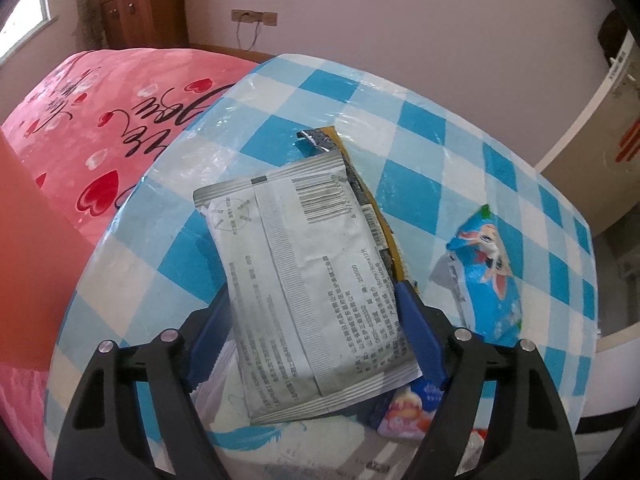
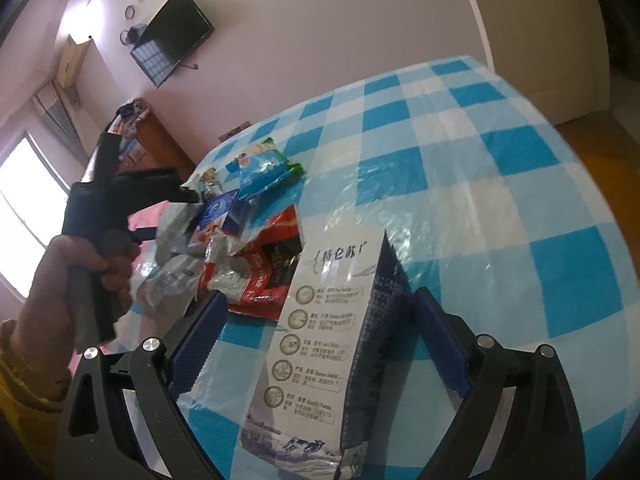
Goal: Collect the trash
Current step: 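Grasp the grey wrapper packet with the left tool while the right tool grasps the white milk carton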
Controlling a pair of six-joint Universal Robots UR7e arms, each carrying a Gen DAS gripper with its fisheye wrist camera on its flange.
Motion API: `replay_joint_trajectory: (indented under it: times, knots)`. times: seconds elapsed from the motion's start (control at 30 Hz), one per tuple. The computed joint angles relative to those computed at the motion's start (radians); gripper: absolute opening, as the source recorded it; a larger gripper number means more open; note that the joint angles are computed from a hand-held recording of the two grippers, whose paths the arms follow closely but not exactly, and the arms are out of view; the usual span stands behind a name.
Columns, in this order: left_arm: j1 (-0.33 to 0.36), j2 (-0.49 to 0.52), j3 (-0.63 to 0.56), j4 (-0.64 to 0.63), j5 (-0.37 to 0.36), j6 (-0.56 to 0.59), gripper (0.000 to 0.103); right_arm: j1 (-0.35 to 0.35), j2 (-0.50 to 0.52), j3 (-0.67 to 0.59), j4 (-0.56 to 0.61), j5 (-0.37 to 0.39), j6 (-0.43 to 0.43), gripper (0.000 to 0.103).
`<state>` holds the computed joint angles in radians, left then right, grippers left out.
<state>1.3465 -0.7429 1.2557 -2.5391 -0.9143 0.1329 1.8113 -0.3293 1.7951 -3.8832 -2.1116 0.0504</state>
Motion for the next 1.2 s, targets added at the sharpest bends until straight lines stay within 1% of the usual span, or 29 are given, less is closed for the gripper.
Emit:
replay_joint_trajectory:
  times: [0.07,0.1,0.17,0.3,0.43,0.5,0.6,0.7,0.9,1.2]
  knots:
    - [0.001,-0.015,0.020,-0.014,-0.011,0.018,0.080,0.001,0.002,-0.010,0.024,-0.015,0.001,0.090]
    - [0.001,-0.021,0.027,-0.018,-0.016,0.027,0.080,0.003,0.004,-0.015,0.033,-0.022,-0.001,0.085]
    - [0.003,-0.037,0.046,-0.026,-0.033,0.050,0.080,0.006,0.007,-0.023,0.042,-0.037,-0.004,0.085]
    - [0.007,-0.064,0.082,-0.056,-0.060,0.098,0.080,0.014,0.018,-0.043,0.049,-0.079,-0.009,0.078]
    - [0.012,-0.091,0.116,-0.074,-0.093,0.138,0.080,0.021,0.028,-0.064,0.061,-0.117,-0.018,0.075]
    - [0.016,-0.107,0.134,-0.079,-0.120,0.154,0.080,0.025,0.033,-0.073,0.066,-0.133,-0.020,0.072]
    - [0.019,-0.127,0.160,-0.100,-0.142,0.189,0.080,0.027,0.038,-0.085,0.071,-0.153,-0.021,0.068]
    - [0.024,-0.146,0.178,-0.108,-0.165,0.208,0.080,0.035,0.046,-0.101,0.088,-0.186,-0.027,0.066]
    - [0.039,-0.185,0.205,-0.103,-0.212,0.240,0.080,0.050,0.061,-0.133,0.122,-0.242,-0.039,0.066]
    - [0.054,-0.244,0.264,-0.104,-0.268,0.299,0.080,0.061,0.077,-0.166,0.161,-0.295,-0.052,0.067]
